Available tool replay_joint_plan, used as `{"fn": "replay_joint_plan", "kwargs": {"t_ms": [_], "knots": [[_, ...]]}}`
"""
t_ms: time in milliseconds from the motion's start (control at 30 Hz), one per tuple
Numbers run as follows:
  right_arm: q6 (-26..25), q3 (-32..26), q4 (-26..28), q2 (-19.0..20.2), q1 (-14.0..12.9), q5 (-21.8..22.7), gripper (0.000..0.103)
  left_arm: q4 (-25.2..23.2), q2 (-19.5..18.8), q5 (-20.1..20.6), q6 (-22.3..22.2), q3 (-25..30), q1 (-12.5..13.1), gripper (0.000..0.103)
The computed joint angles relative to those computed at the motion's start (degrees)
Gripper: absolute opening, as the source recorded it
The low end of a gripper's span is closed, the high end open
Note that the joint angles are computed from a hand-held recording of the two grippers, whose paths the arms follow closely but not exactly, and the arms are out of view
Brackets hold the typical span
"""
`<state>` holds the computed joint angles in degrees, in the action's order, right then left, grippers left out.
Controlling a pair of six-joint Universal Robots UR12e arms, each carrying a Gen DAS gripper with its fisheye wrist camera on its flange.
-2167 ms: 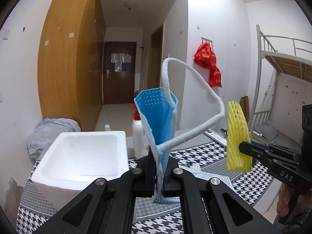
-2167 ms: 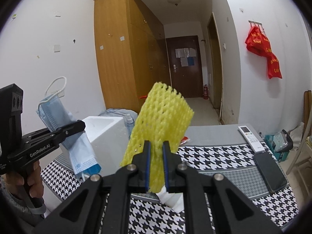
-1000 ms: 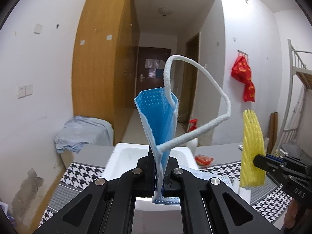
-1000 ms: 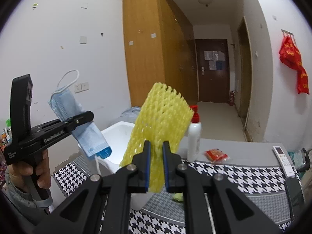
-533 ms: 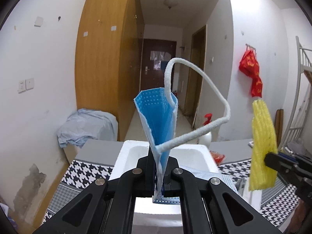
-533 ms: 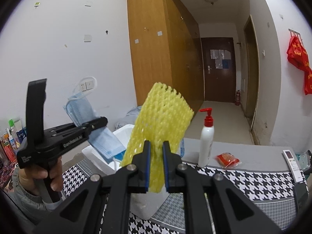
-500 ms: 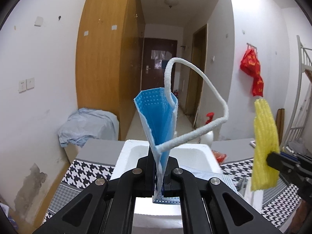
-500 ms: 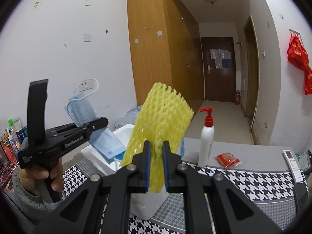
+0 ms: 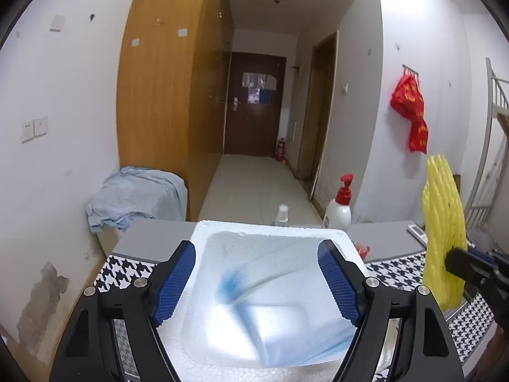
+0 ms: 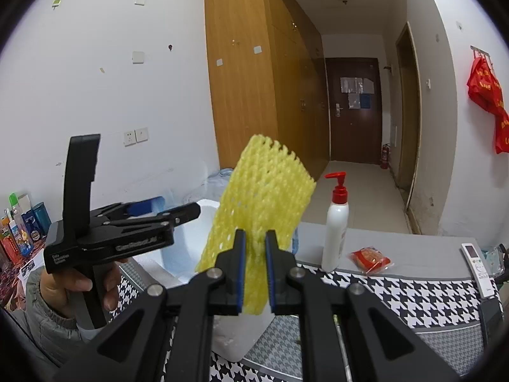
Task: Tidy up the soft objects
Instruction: 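Lower the blue mask into the foam box and open the left tool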
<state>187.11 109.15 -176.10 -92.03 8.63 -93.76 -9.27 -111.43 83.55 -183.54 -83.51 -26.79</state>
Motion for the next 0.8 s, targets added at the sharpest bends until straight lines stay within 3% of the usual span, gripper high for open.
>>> {"fn": "replay_joint_plan", "kwargs": {"t_ms": [67, 300, 800], "knots": [[0.0, -0.2, 0.3, 0.1, 0.0, -0.2, 0.014, 0.5, 0.2, -0.1, 0.1, -0.3, 0.1, 0.092], [-0.3, -0.8, 1.1, 0.5, 0.2, -0.1, 0.014, 2.2, 1.0, 1.3, -0.7, -1.8, 0.3, 0.102], [-0.5, -2.9, 1.3, 2.6, 0.4, 3.1, 0.014, 5.7, 3.6, 6.3, -0.3, -5.6, 1.0, 0.102]]}}
